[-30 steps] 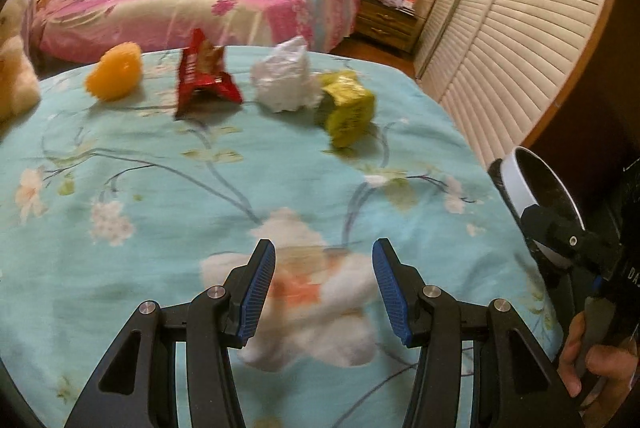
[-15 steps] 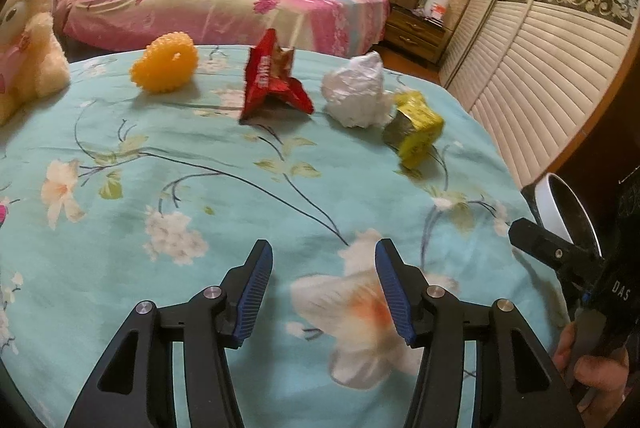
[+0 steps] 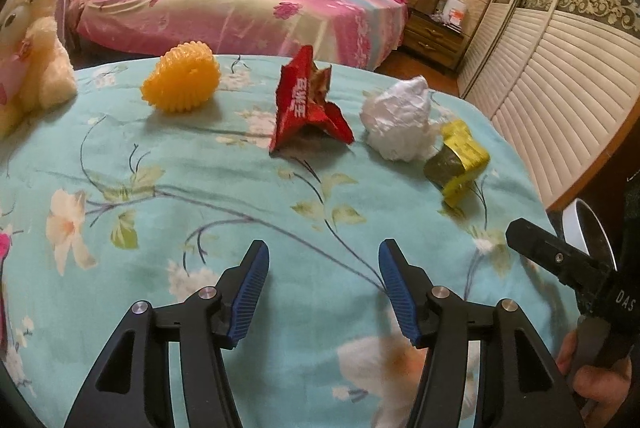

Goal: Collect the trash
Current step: 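Move both open tools back over the bed toward the remaining wrappers, then grasp the red snack wrapper with the left tool while the right tool grasps the yellow snack bag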

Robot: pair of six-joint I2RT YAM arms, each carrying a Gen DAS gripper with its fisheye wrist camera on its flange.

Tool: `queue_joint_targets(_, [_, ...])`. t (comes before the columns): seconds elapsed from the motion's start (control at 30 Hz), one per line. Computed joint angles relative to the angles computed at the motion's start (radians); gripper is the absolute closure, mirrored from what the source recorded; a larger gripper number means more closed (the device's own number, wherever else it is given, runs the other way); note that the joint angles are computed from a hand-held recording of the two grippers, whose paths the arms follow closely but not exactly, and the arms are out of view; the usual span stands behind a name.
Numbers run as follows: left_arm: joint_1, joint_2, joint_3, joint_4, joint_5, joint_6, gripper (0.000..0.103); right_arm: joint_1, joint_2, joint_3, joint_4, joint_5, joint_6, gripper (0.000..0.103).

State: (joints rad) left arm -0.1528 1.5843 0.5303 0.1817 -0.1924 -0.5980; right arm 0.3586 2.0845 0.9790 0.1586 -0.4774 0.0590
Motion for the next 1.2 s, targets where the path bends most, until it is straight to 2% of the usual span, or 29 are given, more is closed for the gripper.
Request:
queue_joint_targets(0.47, [0.113, 0.157, 0.174, 0.022, 0.048, 0.105, 0.044, 0.018, 0.119, 0.159, -0.038, 0.01, 0.073, 0.011])
queue_joint_targets(0.9, [0.173, 0.326, 0.306, 0.074, 0.088, 0.113, 0.043, 0.021, 0.174, 0.249, -0.053, 0.005, 0.128, 0.011])
queue_joint_targets(1.03, [0.189, 0.376, 0.34, 0.091, 0.109, 0.115, 0.046, 0.023, 0.182, 0.26, -0.06, 0.004, 0.127, 0.012])
queue_joint_targets(1.07, [0.193, 0.389, 0.345, 0.102, 0.111, 0.114, 0.048, 0.023, 0.182, 0.259, -0.057, 0.004, 0.127, 0.012])
queue_joint_targets(1.1, [0.195, 0.394, 0.346, 0.106, 0.112, 0.115, 0.054, 0.023, 0.181, 0.256, -0.054, 0.005, 0.125, 0.013])
queue_joint_targets(1.17, [0.202, 0.407, 0.35, 0.114, 0.129, 0.118, 0.059, 0.026, 0.181, 0.254, -0.052, 0.015, 0.122, 0.018])
queue_joint_targets(1.2, [0.203, 0.404, 0.345, 0.121, 0.131, 0.12, 0.062, 0.027, 0.182, 0.256, -0.056, 0.018, 0.121, 0.025])
